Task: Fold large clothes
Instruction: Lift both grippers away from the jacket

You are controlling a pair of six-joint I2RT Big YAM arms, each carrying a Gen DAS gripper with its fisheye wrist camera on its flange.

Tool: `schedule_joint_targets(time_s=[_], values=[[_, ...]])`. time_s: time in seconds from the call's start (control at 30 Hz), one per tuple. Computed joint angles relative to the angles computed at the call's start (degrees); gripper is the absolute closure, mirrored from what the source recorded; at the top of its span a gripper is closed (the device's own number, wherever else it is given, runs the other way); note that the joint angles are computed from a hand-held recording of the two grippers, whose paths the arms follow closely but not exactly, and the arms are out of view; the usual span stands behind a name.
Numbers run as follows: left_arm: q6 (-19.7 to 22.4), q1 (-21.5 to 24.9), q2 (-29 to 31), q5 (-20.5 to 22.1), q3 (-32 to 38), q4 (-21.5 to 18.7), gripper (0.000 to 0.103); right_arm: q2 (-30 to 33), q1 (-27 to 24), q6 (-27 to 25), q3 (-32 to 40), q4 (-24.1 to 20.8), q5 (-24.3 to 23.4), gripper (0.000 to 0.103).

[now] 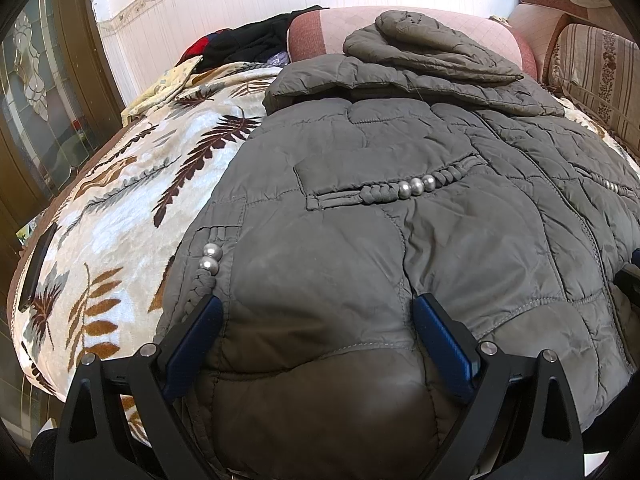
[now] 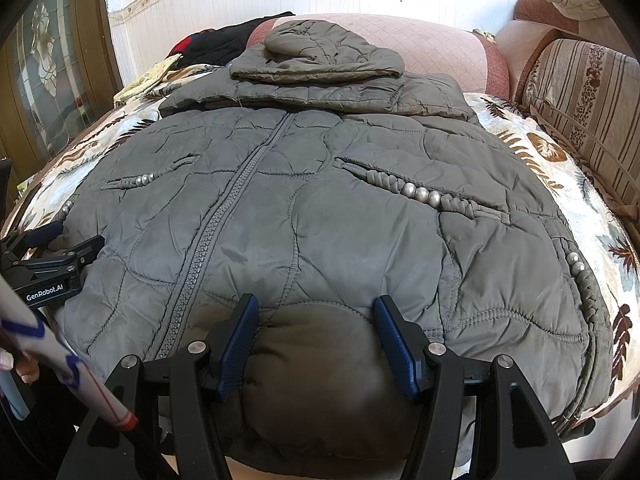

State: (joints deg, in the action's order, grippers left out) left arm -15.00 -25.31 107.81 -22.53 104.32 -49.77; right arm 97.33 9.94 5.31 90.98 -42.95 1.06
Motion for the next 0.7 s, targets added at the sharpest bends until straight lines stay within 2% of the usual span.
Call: schedule_joint_targets(time_s=[0.27,0.37,0.47,0.5,0.57,0.63,0.67,0.7], values=[[1.34,0.29,-1.14,1.83,-0.26,-0.37,0.007,-0.09,-0.24,-0.13,0.46,-1.11,-0.77,0.038],[2.54,0.69,-4.35,3.19,-3.39,1.54,0.007,-1.61,-1.75,1.04,-0.02,-1.61,-3.22,0.038],[2.23,1.86,-8.44,0.48,-7.80,4.45,0.007,-5.07,-4.55,3.89,-2.74,1.05,-3.93,0.038],[1.37,2.67,-9.54,0.95,-8.98,4.93,0.007,-6.03,-5.48,4.51,-3.35,1.72,-3.62,0.038],[-3.43,4.95,-10.79,3.32,-10.18,3.79,0.007,-7.73,-8.18,5.71,-4.48,2.81,-2.91,0.038],[-10.08,8.25,-9.68,10.91,-8.59,0.33,0.009,-8.12,-10.78,6.78,-4.63,2.27,-1.31,0.038],[-12.05,9.33,-8.95,12.82,-7.89,-0.89,0.011,-7.88,-12.72,8.49,-4.49,1.37,-0.50,0.038],[-13.31,10.07,-8.48,14.13,-7.52,-1.45,0.015,-7.54,-14.43,11.43,-4.31,0.73,-2.52,0.037]])
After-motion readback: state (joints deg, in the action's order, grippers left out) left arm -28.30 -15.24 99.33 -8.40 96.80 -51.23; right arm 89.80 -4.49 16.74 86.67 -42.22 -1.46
